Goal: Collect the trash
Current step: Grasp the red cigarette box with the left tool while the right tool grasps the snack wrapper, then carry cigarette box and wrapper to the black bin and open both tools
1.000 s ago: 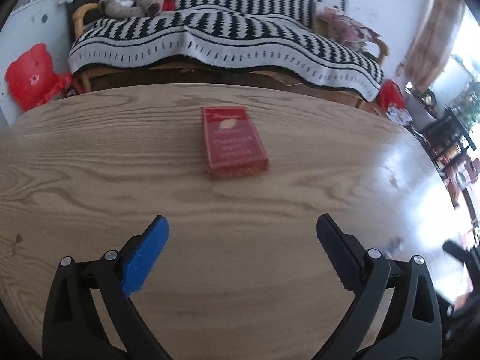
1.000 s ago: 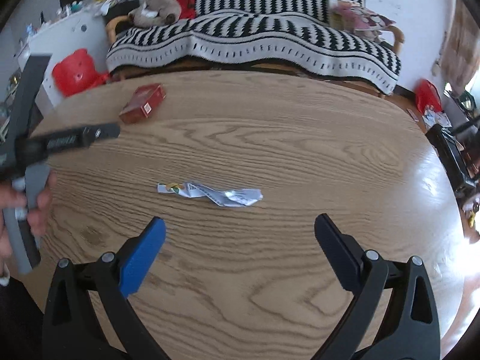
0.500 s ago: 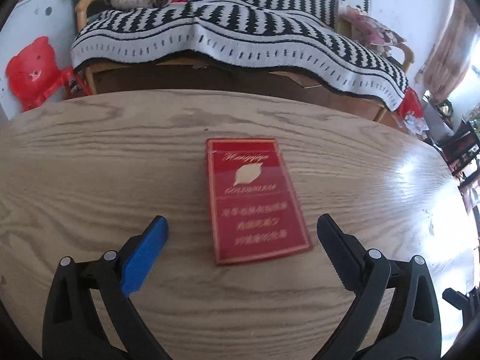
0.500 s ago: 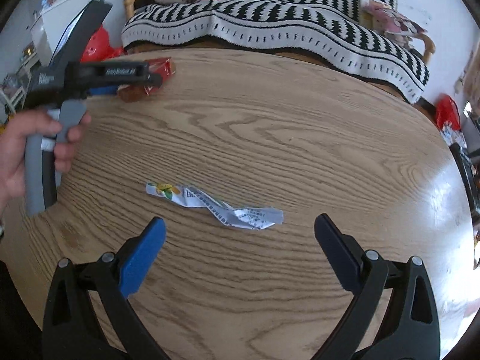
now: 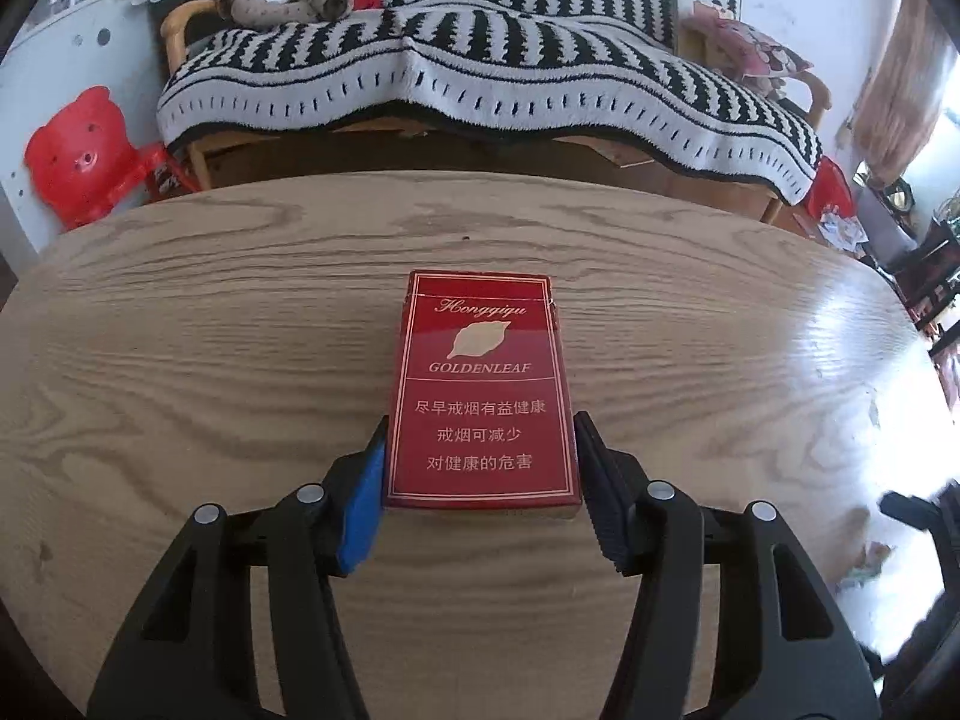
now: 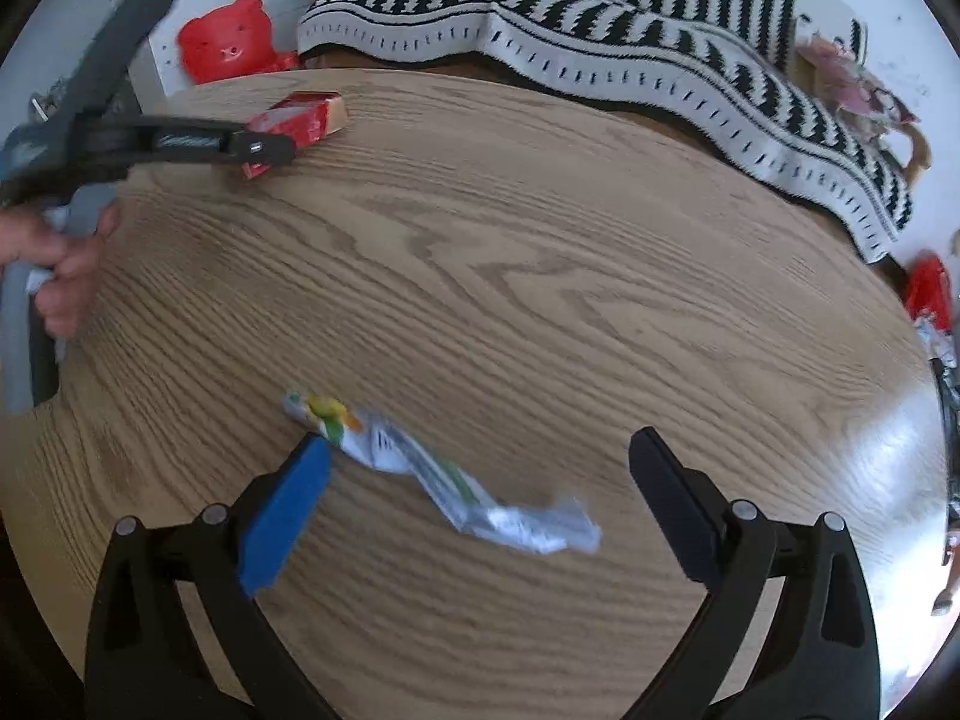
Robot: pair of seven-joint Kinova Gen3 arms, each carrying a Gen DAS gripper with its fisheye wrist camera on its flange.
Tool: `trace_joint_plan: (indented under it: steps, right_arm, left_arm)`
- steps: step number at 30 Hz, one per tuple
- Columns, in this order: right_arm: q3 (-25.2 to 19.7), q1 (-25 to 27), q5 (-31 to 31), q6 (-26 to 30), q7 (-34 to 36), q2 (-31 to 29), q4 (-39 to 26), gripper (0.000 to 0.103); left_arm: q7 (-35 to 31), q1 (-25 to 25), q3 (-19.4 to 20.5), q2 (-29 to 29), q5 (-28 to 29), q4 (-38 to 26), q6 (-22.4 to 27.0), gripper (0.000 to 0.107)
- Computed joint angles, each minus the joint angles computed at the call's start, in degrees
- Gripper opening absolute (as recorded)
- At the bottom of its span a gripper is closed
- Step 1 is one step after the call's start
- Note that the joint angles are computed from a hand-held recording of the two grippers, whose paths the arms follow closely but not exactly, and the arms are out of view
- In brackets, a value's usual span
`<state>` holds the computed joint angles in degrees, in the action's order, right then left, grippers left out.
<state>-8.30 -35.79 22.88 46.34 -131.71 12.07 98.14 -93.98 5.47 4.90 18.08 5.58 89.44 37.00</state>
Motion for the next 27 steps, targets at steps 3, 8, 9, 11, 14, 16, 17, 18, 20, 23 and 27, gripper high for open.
trace_joint_plan:
  steps: [3, 8, 9, 11, 14, 16, 17, 18, 20, 23, 27]
  right_arm:
    - [1.37, -0.36, -2.06, -0.96, 1.23, 0.08, -0.19, 0.093]
    - [-0.66, -0.70, -1.20, -0.27, -0.38, -0.97, -0.40, 0.020]
    - [-0.88, -0.78, -1.68, 0.02, -0.60, -1.19, -0.37, 0.016]
    - [-1.28, -1.00, -2.22, 0.11, -1.29, -1.77, 0.08, 0.014]
    - [-1.57, -2.00, -1.25, 0.73, -4.94, -3.16, 1.12, 0.013]
    - [-2.05, -2.21, -0.66, 1.25, -7.23, -5.02, 2.13, 0.013]
    - [-2.32, -2.16, -0.19, 1.55, -8.31, -6.00, 2.62, 0.013]
    - [-2.71, -2.20, 0.53, 1.90, -10.09, -7.63, 3.58, 0.013]
    - [-3.97, -1.79, 1.98, 3.27, -13.33, -10.51, 5.00, 0.013]
    - [-6.77, -0.60, 4.36, 6.46, -18.46, -15.68, 7.58, 0.013]
    - [-10.37, 2.57, 4.18, 11.70, -22.96, -23.87, 11.33, 0.013]
  left_arm:
    - [-0.87, 0.14, 0.08, -2.41, -0.47, 2.33, -1.65, 0.056]
    - [-4.13, -0.34, 1.13, -6.44, 1.38, 5.51, -1.68, 0.056]
    - [-4.32, -0.17, 1.16, -7.07, 1.63, 5.83, -1.36, 0.056]
    - [-4.97, 0.08, 1.42, -8.60, 2.71, 6.61, -0.73, 0.056]
    - [-6.26, 0.66, 1.84, -11.04, 4.52, 7.97, -0.40, 0.056]
    - [-7.23, 1.36, 2.22, -12.71, 5.80, 8.94, -0.29, 0.056]
    - [-7.22, 1.99, 2.38, -13.40, 5.89, 9.34, -0.21, 0.056]
    - [-7.21, 2.56, 2.48, -13.83, 5.87, 9.66, -0.25, 0.056]
    - [-6.16, 4.31, 3.05, -14.97, 5.25, 10.54, -0.44, 0.056]
    - [-4.66, 6.66, 3.94, -15.81, 4.76, 11.13, 0.23, 0.056]
    - [-2.57, 10.84, 6.09, -16.85, 2.79, 12.01, -0.04, 0.056]
